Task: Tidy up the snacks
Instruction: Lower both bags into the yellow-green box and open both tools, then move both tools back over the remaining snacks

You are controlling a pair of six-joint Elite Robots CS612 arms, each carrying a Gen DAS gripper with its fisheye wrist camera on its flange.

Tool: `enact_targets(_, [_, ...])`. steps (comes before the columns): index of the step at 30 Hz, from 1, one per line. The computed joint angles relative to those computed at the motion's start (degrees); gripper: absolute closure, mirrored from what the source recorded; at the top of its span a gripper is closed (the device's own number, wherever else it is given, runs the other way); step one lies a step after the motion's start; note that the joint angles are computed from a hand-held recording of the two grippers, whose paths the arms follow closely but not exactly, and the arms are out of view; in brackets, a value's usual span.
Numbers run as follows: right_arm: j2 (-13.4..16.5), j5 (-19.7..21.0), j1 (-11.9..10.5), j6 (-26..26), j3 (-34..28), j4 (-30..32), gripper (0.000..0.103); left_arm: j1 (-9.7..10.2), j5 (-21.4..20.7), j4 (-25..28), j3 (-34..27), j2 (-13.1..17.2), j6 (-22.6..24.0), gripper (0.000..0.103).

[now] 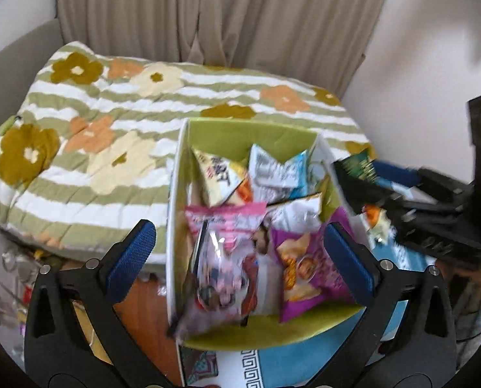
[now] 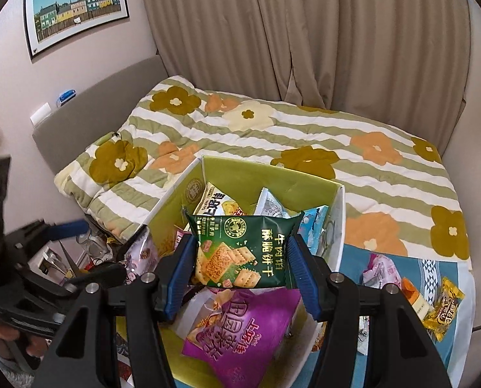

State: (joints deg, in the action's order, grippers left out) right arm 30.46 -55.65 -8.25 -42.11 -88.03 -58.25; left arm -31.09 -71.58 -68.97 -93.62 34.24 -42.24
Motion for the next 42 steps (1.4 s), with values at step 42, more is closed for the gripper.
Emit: enact_targets(42, [-0.21,4.59,-4.47,0.76,-2.17,0.94,0.011,-6.95,11.89,6.07,2.89,-3.37,-5.41,0.000])
